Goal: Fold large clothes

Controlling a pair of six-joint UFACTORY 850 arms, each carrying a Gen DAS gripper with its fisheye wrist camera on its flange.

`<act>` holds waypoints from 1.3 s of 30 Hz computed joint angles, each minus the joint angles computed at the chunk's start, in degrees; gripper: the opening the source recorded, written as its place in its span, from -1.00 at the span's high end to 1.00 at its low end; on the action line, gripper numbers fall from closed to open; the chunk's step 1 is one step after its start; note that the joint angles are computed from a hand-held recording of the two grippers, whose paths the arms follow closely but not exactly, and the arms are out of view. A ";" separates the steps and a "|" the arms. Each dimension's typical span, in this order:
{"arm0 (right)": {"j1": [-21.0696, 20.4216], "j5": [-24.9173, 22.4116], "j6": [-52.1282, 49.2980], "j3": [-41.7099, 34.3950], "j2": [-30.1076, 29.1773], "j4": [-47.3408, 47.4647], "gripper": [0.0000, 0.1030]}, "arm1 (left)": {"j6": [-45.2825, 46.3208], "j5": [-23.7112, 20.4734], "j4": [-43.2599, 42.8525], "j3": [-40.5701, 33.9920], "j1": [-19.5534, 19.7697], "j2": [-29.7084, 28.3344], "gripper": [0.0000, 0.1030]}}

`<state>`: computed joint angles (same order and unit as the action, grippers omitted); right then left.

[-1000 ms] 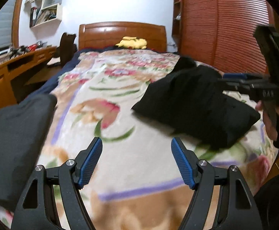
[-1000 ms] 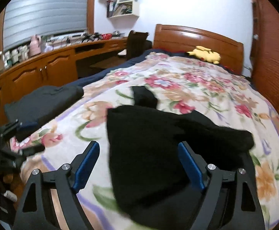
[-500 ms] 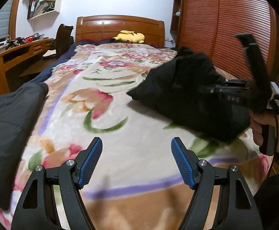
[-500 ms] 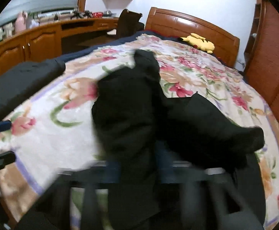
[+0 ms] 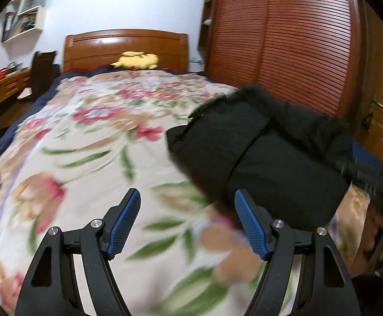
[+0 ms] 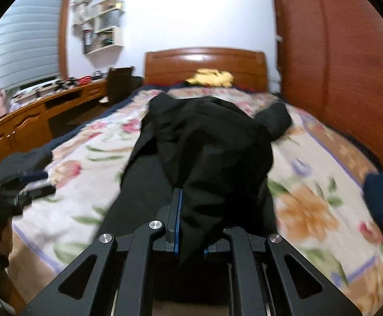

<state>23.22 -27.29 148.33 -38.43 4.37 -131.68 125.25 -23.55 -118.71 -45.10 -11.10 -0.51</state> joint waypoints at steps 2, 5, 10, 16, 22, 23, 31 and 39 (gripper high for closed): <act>-2.30 1.39 7.99 2.06 0.04 -6.25 0.75 | 0.73 1.22 -1.11 -2.10 -2.88 -1.51 -0.46; -5.51 3.57 16.47 4.17 0.19 -13.25 0.64 | -0.06 2.43 -0.39 -5.28 -5.85 -4.03 -0.46; -6.77 4.98 15.52 6.46 4.69 -11.95 -0.31 | 1.38 5.96 -0.75 -9.25 -9.16 -7.31 -0.46; 1.70 -9.18 0.20 10.43 8.19 4.33 -0.46 | 3.04 8.90 -0.95 -10.17 -11.50 -9.17 -0.46; 2.23 -8.12 3.03 9.15 7.45 -6.64 0.15 | 7.22 10.24 -5.90 -9.87 -12.47 -9.41 -0.46; 1.75 -6.91 3.86 8.29 6.36 -8.20 0.21 | 7.04 10.45 -5.64 -9.78 -12.48 -9.35 -0.46; -1.05 4.87 -4.22 3.94 -0.69 -3.69 0.24 | -3.67 13.05 6.85 -10.45 -12.64 -11.42 -0.46; -2.25 7.31 -0.70 3.31 -1.71 -7.09 0.24 | -5.21 12.72 7.79 -10.49 -12.80 -12.52 -0.46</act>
<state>20.97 -19.98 147.64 -35.12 2.65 -138.77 120.04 -10.83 -110.93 -55.59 -23.90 -13.03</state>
